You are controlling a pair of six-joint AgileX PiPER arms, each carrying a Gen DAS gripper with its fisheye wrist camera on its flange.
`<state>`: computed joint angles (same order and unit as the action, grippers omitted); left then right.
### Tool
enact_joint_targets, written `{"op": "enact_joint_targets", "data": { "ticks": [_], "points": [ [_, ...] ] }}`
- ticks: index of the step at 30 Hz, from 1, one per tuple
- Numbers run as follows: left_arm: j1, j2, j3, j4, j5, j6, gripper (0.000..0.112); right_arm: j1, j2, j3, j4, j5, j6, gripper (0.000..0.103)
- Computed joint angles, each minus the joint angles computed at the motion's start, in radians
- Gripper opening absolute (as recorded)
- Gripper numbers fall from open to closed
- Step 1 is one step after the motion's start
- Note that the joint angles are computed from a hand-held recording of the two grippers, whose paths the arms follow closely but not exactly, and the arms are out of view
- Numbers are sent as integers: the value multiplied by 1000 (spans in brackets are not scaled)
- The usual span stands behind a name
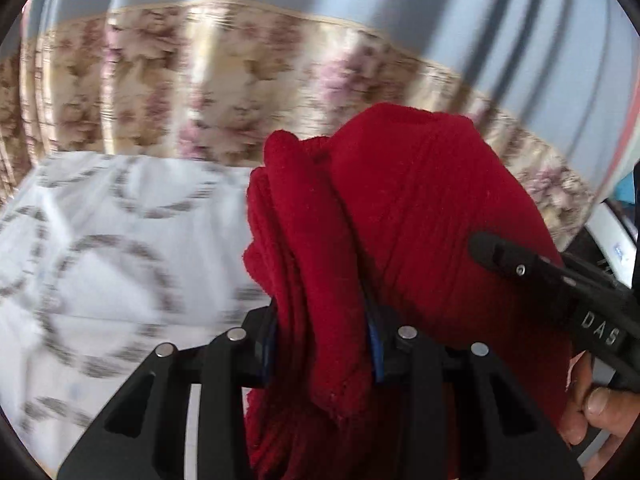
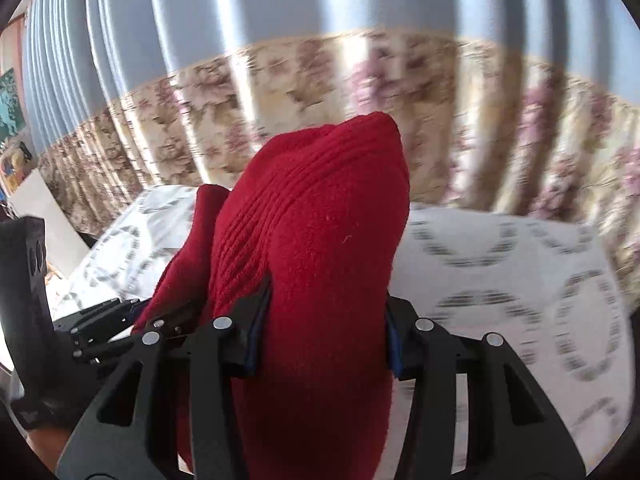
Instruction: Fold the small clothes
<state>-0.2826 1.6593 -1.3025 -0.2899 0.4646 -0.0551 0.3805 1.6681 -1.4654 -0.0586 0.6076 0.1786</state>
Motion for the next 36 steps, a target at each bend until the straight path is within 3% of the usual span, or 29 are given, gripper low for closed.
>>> {"op": "enact_joint_targets", "data": {
  "ticks": [2, 4, 8, 10, 11, 12, 14, 19, 22, 27, 29, 32, 34, 36],
  "points": [
    [-69, 67, -77, 70, -4, -111, 36, -83, -20, 22, 71, -3, -103, 47],
    [-141, 146, -169, 229, 13, -271, 36, -171, -13, 38, 161, -13, -222, 47],
    [-194, 285, -294, 382, 72, -428, 38, -219, 41, 88, 131, -75, -245, 49],
    [-217, 334, -307, 522, 81, -546, 49, -215, 86, 120, 32, -101, -119, 50],
    [-222, 317, -254, 622, 39, -633, 69, -210, 88, 147, -22, -121, -52, 53],
    [-223, 314, -234, 687, 29, -689, 77, -212, 81, 184, -53, -161, -6, 56],
    [-205, 305, -191, 695, -21, -684, 81, -204, 56, 230, -123, -200, 70, 59],
    [-160, 287, -188, 518, -27, -527, 85, -135, 35, 218, -420, -141, 351, 79],
    [-170, 228, -147, 570, -18, -565, 86, -119, -13, 223, -393, -123, 350, 85],
    [-158, 4, 76, 942, -38, -828, 95, 19, -121, 236, -550, -16, 525, 98],
    [-126, -120, 209, 1112, -62, -953, 101, 110, -163, 260, -655, 46, 658, 100],
    [-85, -280, 378, 1334, -54, -1114, 101, 261, -225, 367, -854, 71, 952, 100],
    [-44, -365, 458, 1351, -58, -1097, 101, 368, -215, 387, -960, 197, 1151, 100],
    [45, -439, 526, 1209, -119, -951, 101, 477, -207, 405, -1009, 300, 1324, 100]
  ]
}}
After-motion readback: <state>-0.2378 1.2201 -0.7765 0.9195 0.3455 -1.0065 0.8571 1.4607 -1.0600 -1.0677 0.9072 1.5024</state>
